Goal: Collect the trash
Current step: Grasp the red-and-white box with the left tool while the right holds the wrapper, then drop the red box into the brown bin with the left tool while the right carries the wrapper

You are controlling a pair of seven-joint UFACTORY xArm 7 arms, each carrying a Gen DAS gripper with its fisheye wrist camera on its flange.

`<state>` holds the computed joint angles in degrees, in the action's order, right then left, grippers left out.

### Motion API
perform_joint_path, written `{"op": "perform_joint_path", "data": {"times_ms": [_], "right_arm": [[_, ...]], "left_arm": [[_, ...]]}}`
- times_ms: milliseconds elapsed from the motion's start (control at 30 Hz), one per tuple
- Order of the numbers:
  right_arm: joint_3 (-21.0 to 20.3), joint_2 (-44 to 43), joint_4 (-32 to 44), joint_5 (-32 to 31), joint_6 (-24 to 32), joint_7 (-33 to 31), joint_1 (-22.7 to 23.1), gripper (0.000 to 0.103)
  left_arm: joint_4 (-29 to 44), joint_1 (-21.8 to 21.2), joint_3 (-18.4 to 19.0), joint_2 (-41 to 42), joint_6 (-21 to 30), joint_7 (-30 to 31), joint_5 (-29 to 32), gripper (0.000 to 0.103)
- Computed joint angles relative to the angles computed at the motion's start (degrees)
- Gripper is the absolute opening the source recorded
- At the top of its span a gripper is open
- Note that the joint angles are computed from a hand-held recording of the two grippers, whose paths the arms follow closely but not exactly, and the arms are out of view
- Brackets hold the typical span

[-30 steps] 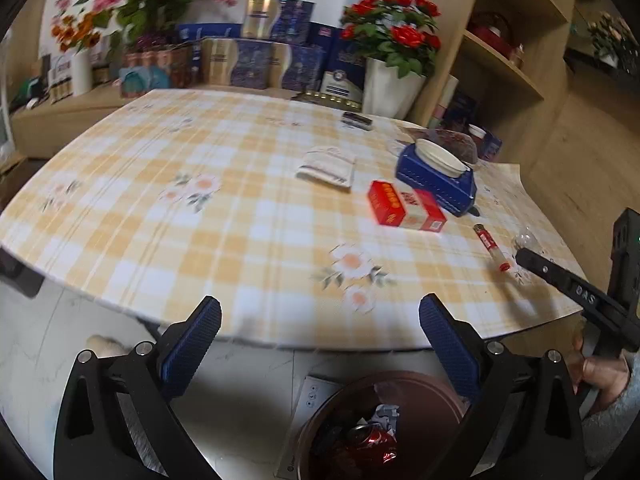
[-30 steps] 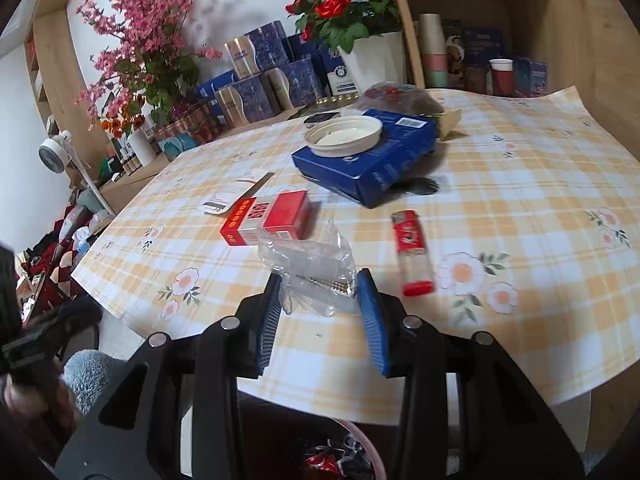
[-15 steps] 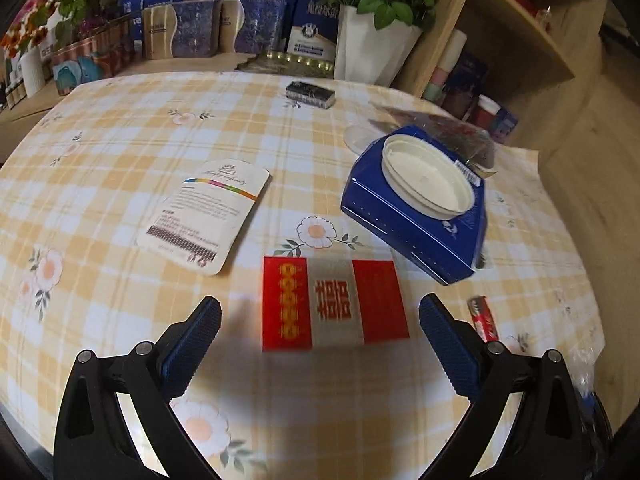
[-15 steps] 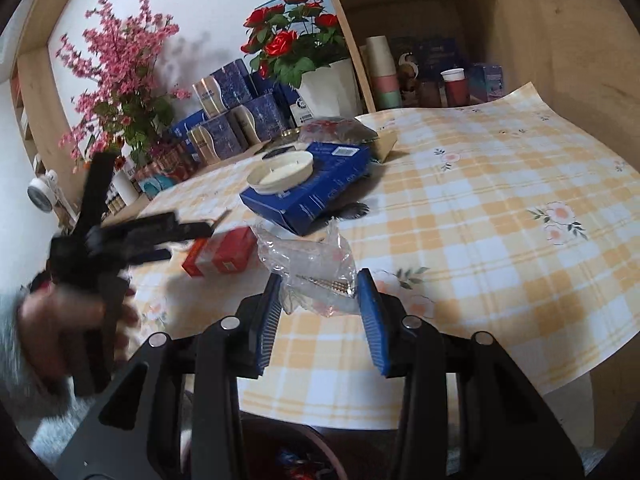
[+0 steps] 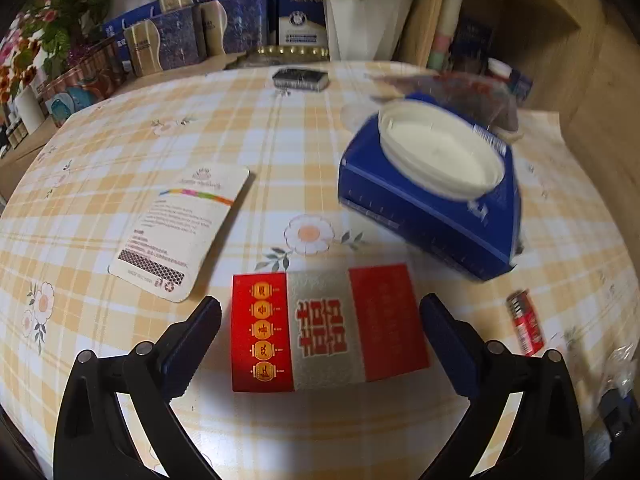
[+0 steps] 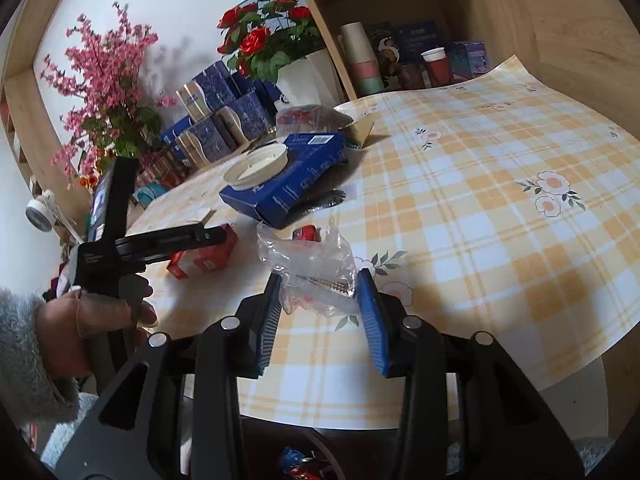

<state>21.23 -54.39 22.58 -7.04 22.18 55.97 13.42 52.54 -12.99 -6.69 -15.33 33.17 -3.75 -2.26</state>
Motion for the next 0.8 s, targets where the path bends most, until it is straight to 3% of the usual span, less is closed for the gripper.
{"op": "perform_joint_path", "data": {"times_ms": [33,200,367,633,800], "right_arm": [[0.07,0.23,0.11,-0.06,0.3,-0.14,0.11,0.04],[-0.17,0.09,-0.15,-0.22,0.92,-0.42,0.31,0.04],[-0.46,-0.22,-0.54,0.13,1.07,-0.02,0.37,0.04],[-0.25,-4.34,1.56,1.48,2.83,-0.34,4.06,0.04],[2.33,-7.61,3.29,2.48,10.11,-0.44,7.1,0.04]], "left_arm": [[-0.29,-0.32,0.5,0.0,-0.1,0.86,-0.96,0.088],[-2.3,-1.39,3.13,-3.49,0.64,4.05,-7.19,0.087],[-7.04,-3.95,6.81,-14.07,4.57,11.57,-14.28,0.087],[-16.91,-6.76,12.97,-37.09,18.63,24.5,-19.45,0.087],[-22.43,-4.65,14.43,-46.59,28.47,29.71,-18.31,0.087]]}}
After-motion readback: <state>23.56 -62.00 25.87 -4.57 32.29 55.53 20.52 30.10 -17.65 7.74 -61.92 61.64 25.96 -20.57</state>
